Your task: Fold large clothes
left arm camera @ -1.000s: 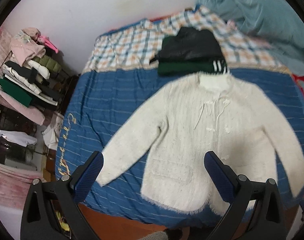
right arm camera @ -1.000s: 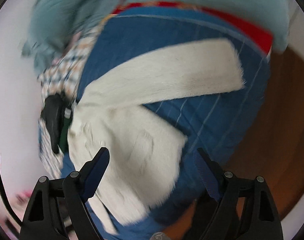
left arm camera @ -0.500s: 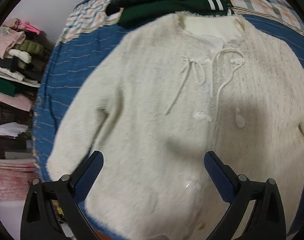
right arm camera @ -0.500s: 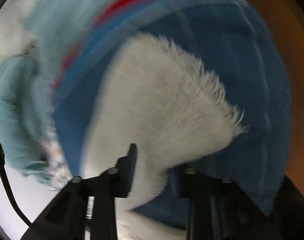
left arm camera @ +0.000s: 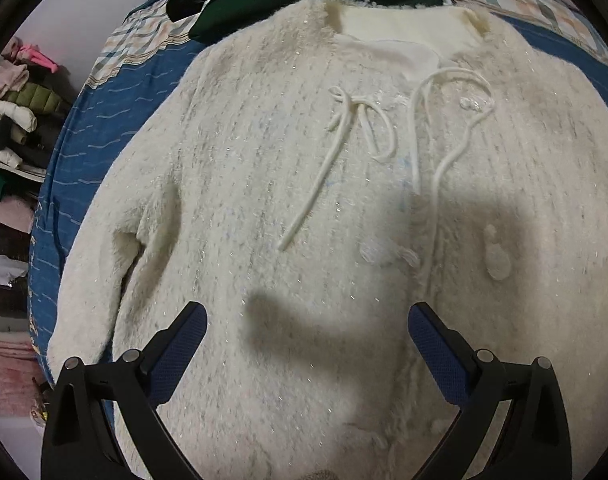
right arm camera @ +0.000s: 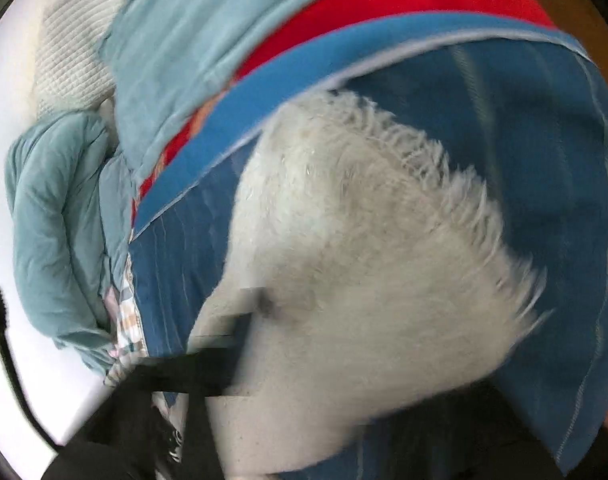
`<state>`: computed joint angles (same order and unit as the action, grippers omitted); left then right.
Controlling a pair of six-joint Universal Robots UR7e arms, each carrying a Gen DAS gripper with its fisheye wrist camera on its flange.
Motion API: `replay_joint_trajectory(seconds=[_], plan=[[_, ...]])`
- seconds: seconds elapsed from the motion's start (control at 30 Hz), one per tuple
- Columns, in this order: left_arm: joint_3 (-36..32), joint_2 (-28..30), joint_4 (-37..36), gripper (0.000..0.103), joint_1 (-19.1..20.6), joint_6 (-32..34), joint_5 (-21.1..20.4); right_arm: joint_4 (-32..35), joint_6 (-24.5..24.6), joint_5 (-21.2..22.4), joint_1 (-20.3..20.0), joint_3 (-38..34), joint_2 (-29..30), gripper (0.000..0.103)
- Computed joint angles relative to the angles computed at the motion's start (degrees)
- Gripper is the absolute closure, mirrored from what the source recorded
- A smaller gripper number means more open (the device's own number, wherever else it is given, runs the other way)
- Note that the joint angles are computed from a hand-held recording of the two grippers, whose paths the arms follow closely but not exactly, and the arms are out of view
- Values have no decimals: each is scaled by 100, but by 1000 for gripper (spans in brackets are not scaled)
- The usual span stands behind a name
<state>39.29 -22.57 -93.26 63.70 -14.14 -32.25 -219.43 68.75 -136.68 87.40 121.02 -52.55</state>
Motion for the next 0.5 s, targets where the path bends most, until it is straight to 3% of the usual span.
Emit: replay_joint_trajectory(seconds=[0.07, 0.2, 0.3, 0.37, 0.4, 0.47, 0.5], plan=[[-75, 1, -69, 0, 22, 87, 26, 375, -322, -184, 160, -325, -79, 93], [-377, -36, 111, 0, 94, 15, 128, 1649, -1450, -670, 766, -1360, -197, 93], [-645, -73, 356, 0, 161, -198, 193, 2517, -2579, -788, 1239, -2656, 187, 93], [-865, -119, 586, 0, 225, -413, 273, 2988, -3084, -814, 1470, -3541, 611, 93], [-905, -165, 668, 0, 248, -534, 305, 3401, -3489, -582, 1564, -4141, 894, 93], [-1016, -277, 885, 0, 320, -822, 389, 4027, -3854, -414, 1672, -5312, 1556, 93], [-1030, -341, 960, 0, 354, -944, 443, 4539, -4262, -1, 1694, -5912, 1893, 93]])
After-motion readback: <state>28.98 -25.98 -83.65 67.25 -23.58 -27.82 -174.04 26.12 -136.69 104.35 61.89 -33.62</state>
